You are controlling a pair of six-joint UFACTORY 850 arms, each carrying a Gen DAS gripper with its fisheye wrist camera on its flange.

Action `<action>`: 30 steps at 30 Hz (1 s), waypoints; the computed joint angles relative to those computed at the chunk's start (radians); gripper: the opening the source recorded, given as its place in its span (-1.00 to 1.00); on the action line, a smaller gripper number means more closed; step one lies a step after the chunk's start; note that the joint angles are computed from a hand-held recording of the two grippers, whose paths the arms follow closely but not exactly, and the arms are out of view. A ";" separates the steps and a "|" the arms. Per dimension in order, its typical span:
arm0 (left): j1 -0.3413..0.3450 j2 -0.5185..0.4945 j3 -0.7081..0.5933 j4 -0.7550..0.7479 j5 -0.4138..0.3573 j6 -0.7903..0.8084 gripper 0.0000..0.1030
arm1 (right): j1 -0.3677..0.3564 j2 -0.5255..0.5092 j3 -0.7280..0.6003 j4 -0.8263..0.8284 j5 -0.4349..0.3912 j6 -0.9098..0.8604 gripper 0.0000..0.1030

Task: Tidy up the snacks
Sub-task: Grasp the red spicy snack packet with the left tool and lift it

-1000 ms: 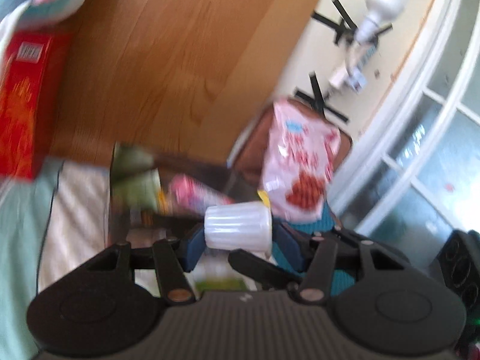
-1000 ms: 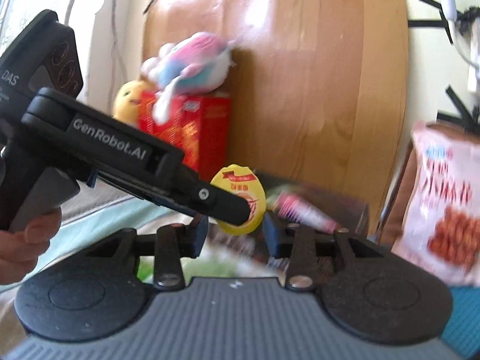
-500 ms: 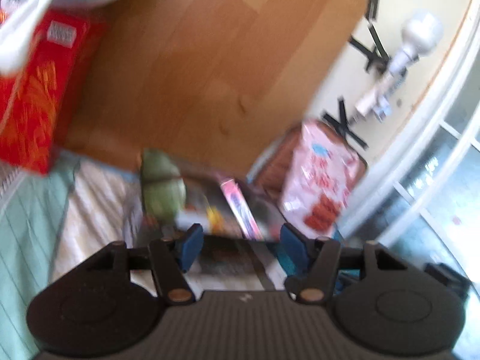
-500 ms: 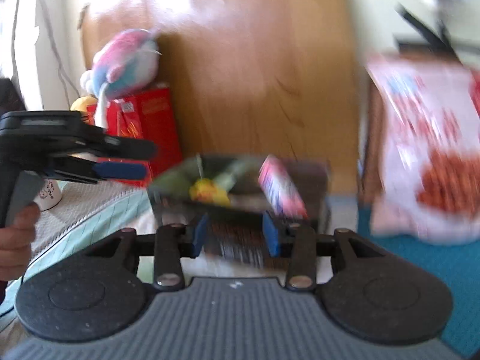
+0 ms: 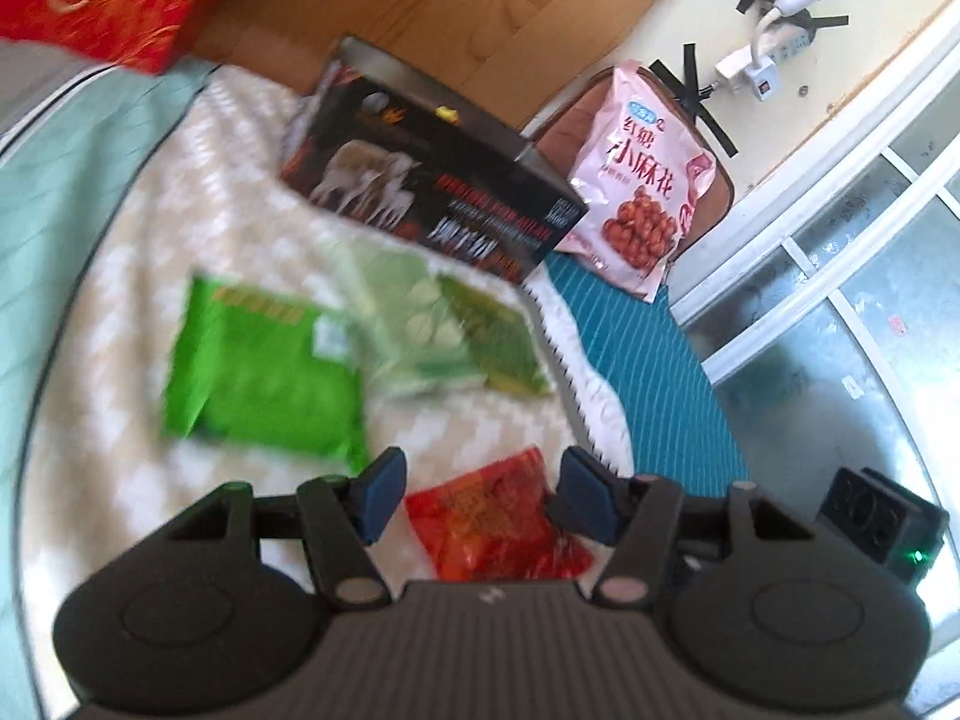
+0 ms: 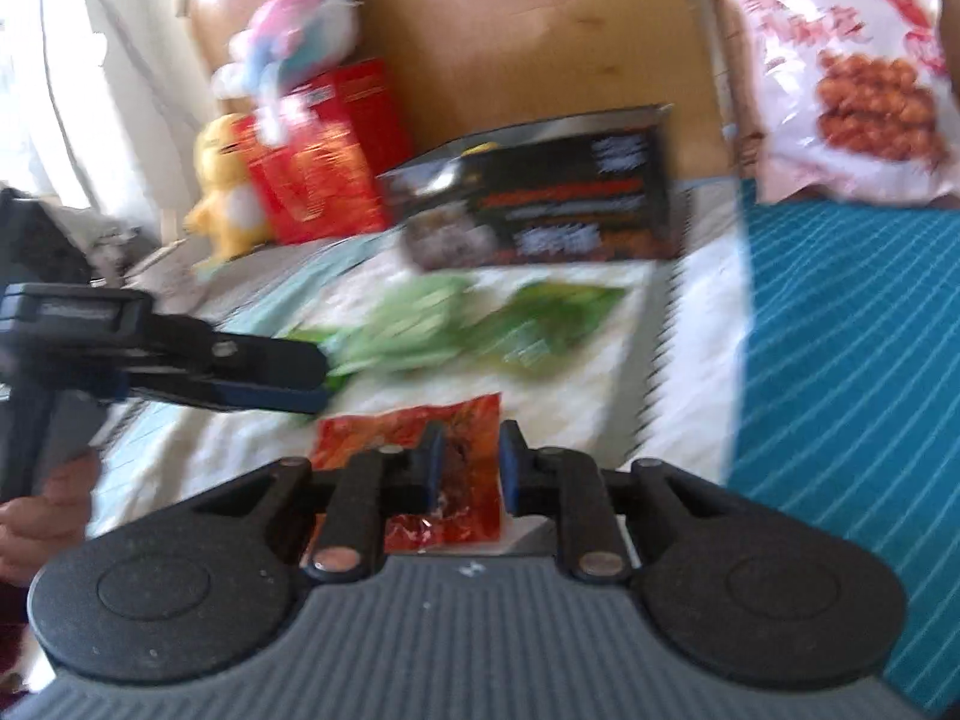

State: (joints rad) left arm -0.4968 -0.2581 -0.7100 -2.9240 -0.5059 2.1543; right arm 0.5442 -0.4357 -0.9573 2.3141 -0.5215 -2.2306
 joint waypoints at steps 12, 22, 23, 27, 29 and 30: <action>-0.065 0.042 0.072 -0.104 -0.020 0.031 0.22 | 0.082 0.040 0.075 0.219 0.046 -0.487 0.15; -0.080 0.003 0.054 -0.160 -0.091 0.055 0.44 | 0.097 0.042 0.101 0.412 0.005 -0.621 -0.25; -0.078 0.001 0.054 -0.159 -0.096 0.055 0.44 | 0.100 0.047 0.107 0.420 0.006 -0.629 -0.25; -0.045 -0.010 0.056 -0.076 -0.135 -0.038 0.41 | 0.099 0.047 0.105 0.400 0.013 -0.603 -0.25; -0.031 -0.021 0.051 -0.029 -0.161 -0.090 0.45 | 0.099 0.048 0.106 0.403 0.012 -0.601 -0.25; -0.034 -0.023 0.045 -0.034 -0.155 -0.080 0.45 | 0.100 0.049 0.109 0.413 0.011 -0.605 -0.24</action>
State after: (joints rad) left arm -0.5309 -0.2811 -0.6653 -2.9577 -0.6608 2.0747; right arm 0.6440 -0.3869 -0.8485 2.7274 -0.5108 -2.8359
